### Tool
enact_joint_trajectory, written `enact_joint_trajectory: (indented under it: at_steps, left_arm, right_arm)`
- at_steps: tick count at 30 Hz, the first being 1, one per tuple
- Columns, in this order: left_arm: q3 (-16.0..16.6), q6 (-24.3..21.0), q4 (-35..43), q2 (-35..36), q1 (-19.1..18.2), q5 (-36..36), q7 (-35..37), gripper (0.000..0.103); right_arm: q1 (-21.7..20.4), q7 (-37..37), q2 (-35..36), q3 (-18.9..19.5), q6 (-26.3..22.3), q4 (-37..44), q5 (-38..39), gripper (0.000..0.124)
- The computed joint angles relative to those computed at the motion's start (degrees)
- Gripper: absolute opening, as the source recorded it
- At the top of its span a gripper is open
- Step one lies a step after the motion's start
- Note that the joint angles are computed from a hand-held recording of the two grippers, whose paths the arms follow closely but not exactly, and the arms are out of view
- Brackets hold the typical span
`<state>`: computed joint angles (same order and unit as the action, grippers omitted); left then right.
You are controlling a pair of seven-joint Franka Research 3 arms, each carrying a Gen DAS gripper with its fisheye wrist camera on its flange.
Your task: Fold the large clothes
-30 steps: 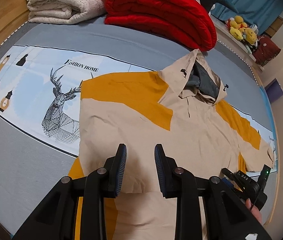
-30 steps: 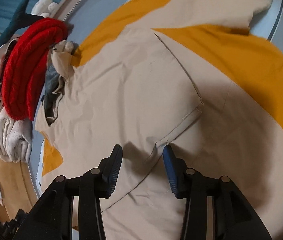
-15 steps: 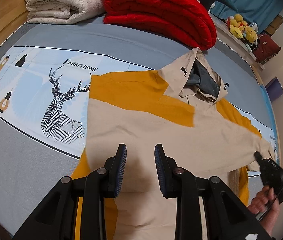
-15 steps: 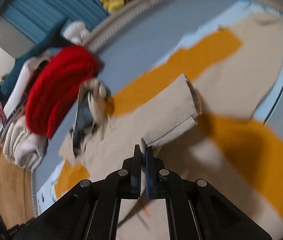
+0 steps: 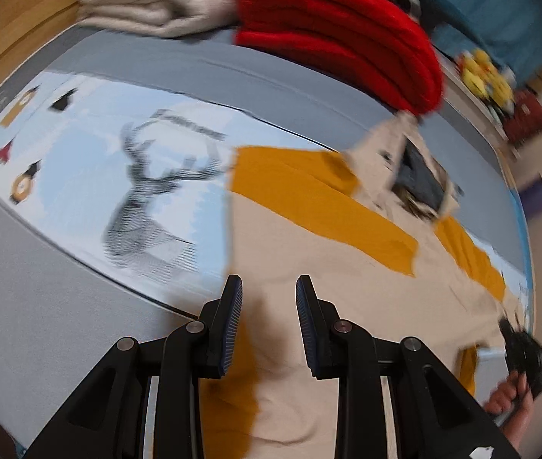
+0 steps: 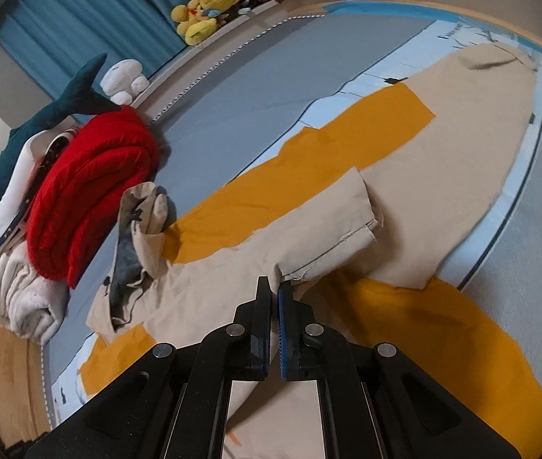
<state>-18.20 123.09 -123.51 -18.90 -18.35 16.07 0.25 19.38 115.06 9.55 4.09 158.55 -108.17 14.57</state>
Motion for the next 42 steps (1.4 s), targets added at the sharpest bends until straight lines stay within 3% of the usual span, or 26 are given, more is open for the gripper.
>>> enact_joint_trajectory:
  at_steps: [5, 10, 15, 17, 19, 21, 23, 26, 31, 35, 42]
  left_arm:
    - [1.5, 0.8, -6.5, -5.5, 0.6, -3.1, -2.8, 0.026]
    - [1.7, 5.9, -6.1, -2.0, -0.3, -5.7, -0.4, 0.026]
    - [1.3, 9.7, -1.0, 6.0, -1.9, -7.5, 5.7, 0.026]
    - [1.5, 12.6, -0.2, 8.9, -2.9, -10.0, 8.9, 0.026]
    - [1.6, 13.6, 0.2, 11.3, -3.4, -12.3, 11.5, 0.026]
    - [1.5, 10.4, 1.2, 13.6, -3.7, -14.2, 13.0, 0.026]
    - [1.4, 5.9, 2.4, 15.9, -3.8, -15.6, 14.5, 0.026]
    - [1.3, 4.8, 2.7, 16.8, -3.8, -16.6, 15.5, 0.026]
    - [0.3, 1.9, 7.4, 16.4, -4.2, -8.9, 10.6, 0.027]
    - [-1.0, -4.4, 14.9, 18.8, -5.7, -0.8, 9.5, 0.03]
    - [-1.6, -8.5, 23.7, 24.0, -9.5, 8.7, 8.3, 0.034]
  right_arm:
    - [0.5, 4.4, -1.1, -1.8, -0.5, -0.3, -6.4, 0.011]
    - [1.0, 14.3, -3.0, -3.7, 0.5, -2.5, -17.1, 0.021]
    - [-1.6, 10.1, -3.1, -2.3, 1.0, -2.8, -12.0, 0.022]
    - [-3.4, 2.4, -2.1, -0.4, 0.7, -2.1, -3.4, 0.023]
    - [-6.8, -11.6, 0.6, 3.0, -4.6, 1.0, 12.4, 0.027]
    - [-8.1, -17.8, 4.0, 3.5, -11.8, 4.5, 19.2, 0.03]
    - [-7.5, -16.3, 7.2, 1.6, -18.2, 7.3, 16.5, 0.03]
    - [-8.5, -17.8, 8.1, 1.5, -20.4, 8.0, 19.8, 0.029]
    - [-7.1, -20.1, 4.6, -0.3, -16.3, 7.8, 14.2, 0.03]
    - [-7.3, -20.5, 2.1, -2.1, -12.0, 6.9, 9.4, 0.03]
    - [-9.8, -20.2, -0.1, -4.6, -9.7, 5.9, 2.9, 0.03]
